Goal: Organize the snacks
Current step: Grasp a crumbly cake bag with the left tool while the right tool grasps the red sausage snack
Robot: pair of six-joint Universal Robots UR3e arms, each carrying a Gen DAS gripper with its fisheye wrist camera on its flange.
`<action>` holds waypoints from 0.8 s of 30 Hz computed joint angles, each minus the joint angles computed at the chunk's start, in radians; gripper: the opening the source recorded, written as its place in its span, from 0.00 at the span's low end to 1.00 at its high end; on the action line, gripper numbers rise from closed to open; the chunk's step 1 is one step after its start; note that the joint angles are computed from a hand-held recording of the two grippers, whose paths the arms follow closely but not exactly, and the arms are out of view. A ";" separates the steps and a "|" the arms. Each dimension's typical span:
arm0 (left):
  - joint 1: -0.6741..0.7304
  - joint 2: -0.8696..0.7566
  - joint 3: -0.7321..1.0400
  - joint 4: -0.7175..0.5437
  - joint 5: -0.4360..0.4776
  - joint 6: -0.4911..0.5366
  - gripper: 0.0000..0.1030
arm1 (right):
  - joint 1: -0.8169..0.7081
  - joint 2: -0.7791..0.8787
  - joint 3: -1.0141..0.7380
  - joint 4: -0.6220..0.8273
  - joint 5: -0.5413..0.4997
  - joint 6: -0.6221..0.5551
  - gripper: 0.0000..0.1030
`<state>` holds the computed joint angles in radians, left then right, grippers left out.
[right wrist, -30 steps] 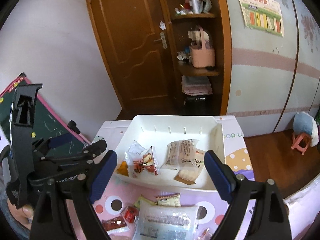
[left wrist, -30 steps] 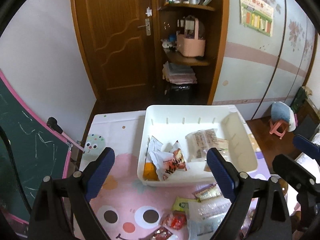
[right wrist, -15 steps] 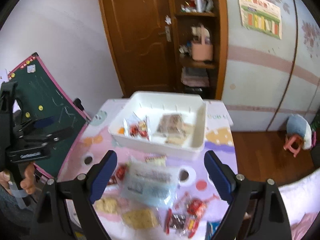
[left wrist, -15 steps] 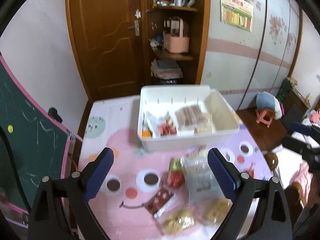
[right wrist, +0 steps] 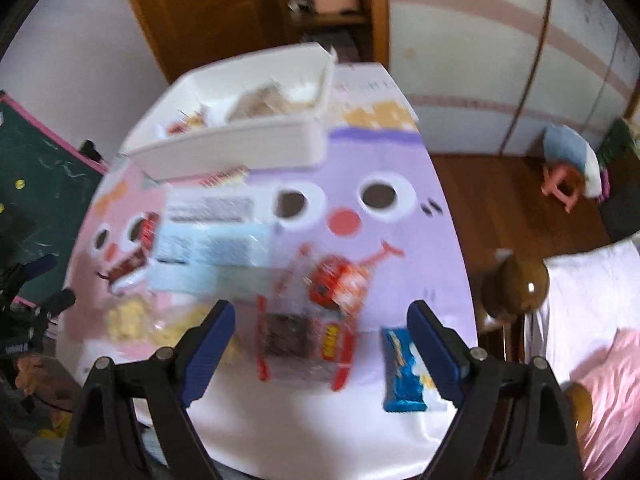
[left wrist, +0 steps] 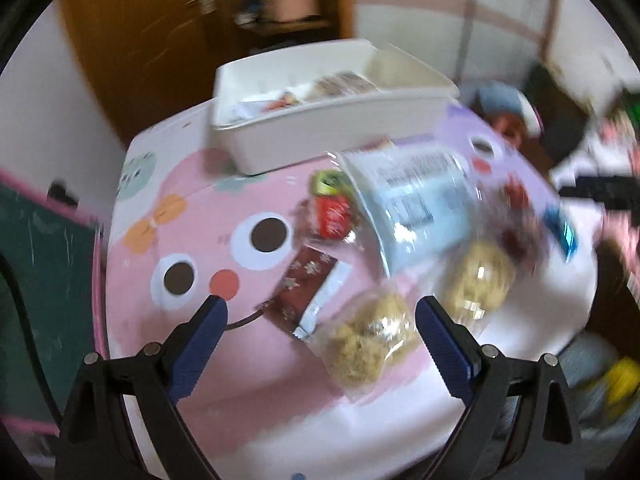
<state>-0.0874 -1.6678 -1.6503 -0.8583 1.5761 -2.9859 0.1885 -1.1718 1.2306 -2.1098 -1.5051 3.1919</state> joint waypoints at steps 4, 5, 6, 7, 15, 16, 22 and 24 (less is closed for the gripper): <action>-0.054 -0.066 -0.006 0.036 0.027 0.127 0.92 | -0.016 0.031 0.023 -0.037 0.009 0.021 0.85; -0.060 -0.083 0.001 0.034 0.032 0.148 0.92 | -0.022 0.050 0.016 -0.048 0.017 0.027 0.85; -0.064 -0.101 0.009 0.034 0.040 0.170 0.92 | -0.025 0.064 0.007 -0.051 0.024 0.031 0.85; -0.072 -0.124 0.016 0.038 0.053 0.188 0.92 | -0.028 0.088 -0.018 -0.041 0.030 0.035 0.85; -0.076 -0.209 0.084 0.010 0.037 0.245 0.84 | -0.008 0.279 -0.237 0.079 0.004 0.037 0.75; -0.073 -0.212 0.094 -0.005 0.029 0.246 0.78 | -0.003 0.314 -0.288 0.124 0.001 0.033 0.72; -0.044 -0.232 0.137 -0.096 -0.050 0.220 0.75 | 0.005 0.352 -0.332 0.149 0.013 0.031 0.60; -0.021 -0.244 0.170 -0.178 -0.101 0.226 0.75 | 0.006 0.352 -0.332 0.147 0.011 0.030 0.58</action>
<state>-0.1086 -1.9119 -1.4800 -1.0365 1.4750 -2.7601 0.1945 -0.8198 0.8991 -1.9629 -1.4942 3.2216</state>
